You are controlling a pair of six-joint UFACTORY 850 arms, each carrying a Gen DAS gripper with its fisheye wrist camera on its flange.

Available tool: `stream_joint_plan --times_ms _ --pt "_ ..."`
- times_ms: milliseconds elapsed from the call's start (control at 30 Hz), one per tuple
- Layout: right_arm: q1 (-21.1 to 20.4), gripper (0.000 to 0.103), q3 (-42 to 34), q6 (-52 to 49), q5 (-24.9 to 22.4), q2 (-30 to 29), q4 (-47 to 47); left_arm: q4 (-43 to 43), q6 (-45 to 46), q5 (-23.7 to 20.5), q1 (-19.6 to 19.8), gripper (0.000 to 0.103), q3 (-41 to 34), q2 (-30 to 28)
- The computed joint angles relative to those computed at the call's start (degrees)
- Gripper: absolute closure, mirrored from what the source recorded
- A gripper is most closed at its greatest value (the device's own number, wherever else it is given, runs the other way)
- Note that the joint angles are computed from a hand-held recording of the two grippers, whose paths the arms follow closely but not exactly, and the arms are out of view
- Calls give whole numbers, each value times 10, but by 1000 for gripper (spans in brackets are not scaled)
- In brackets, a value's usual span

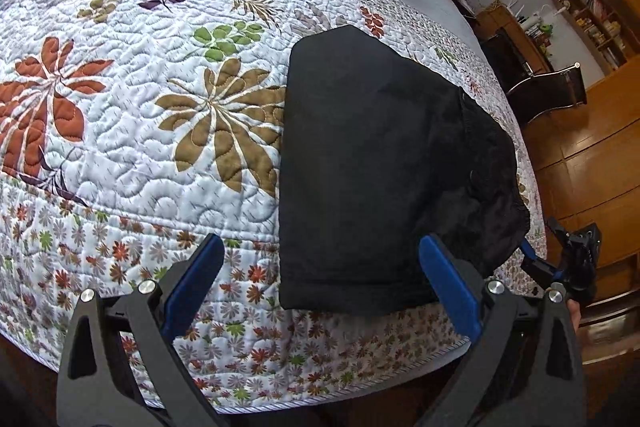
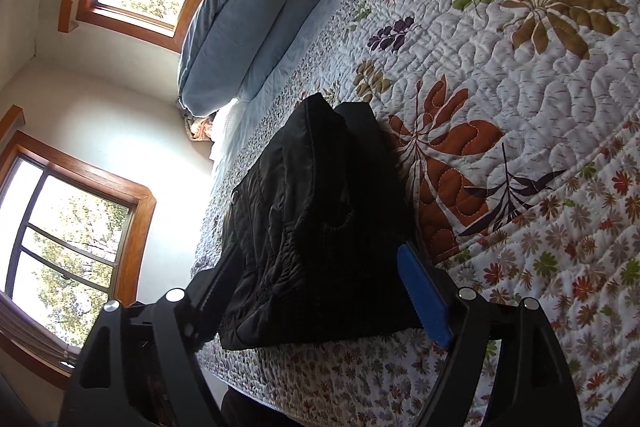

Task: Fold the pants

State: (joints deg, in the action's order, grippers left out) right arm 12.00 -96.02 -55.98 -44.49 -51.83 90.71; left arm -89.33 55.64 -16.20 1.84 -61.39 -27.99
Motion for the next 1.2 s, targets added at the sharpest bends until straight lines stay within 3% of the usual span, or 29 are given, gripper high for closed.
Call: stream_joint_plan --times_ms 267,467,600,700,833,1100,1200 --pt "3 20 28 -12 -1 17 -6 -70 -8 -159 44 5 3 -31" --pt "6 20 14 1 -10 7 -19 -65 -44 -177 58 5 5 -42" --pt "7 20 1 8 -12 0 -32 -101 -52 -274 80 5 -4 -78" --pt "6 20 -9 16 -20 -9 -31 -123 -51 -317 82 5 -19 -105" --pt "4 20 -18 27 -23 -17 -40 -112 -69 -316 71 5 -46 -126" --pt "3 15 -29 34 -27 -26 -47 -48 -125 -263 39 4 -110 -146" --pt "1 10 -37 35 -28 -34 -41 -29 -145 -263 35 4 -136 -159"
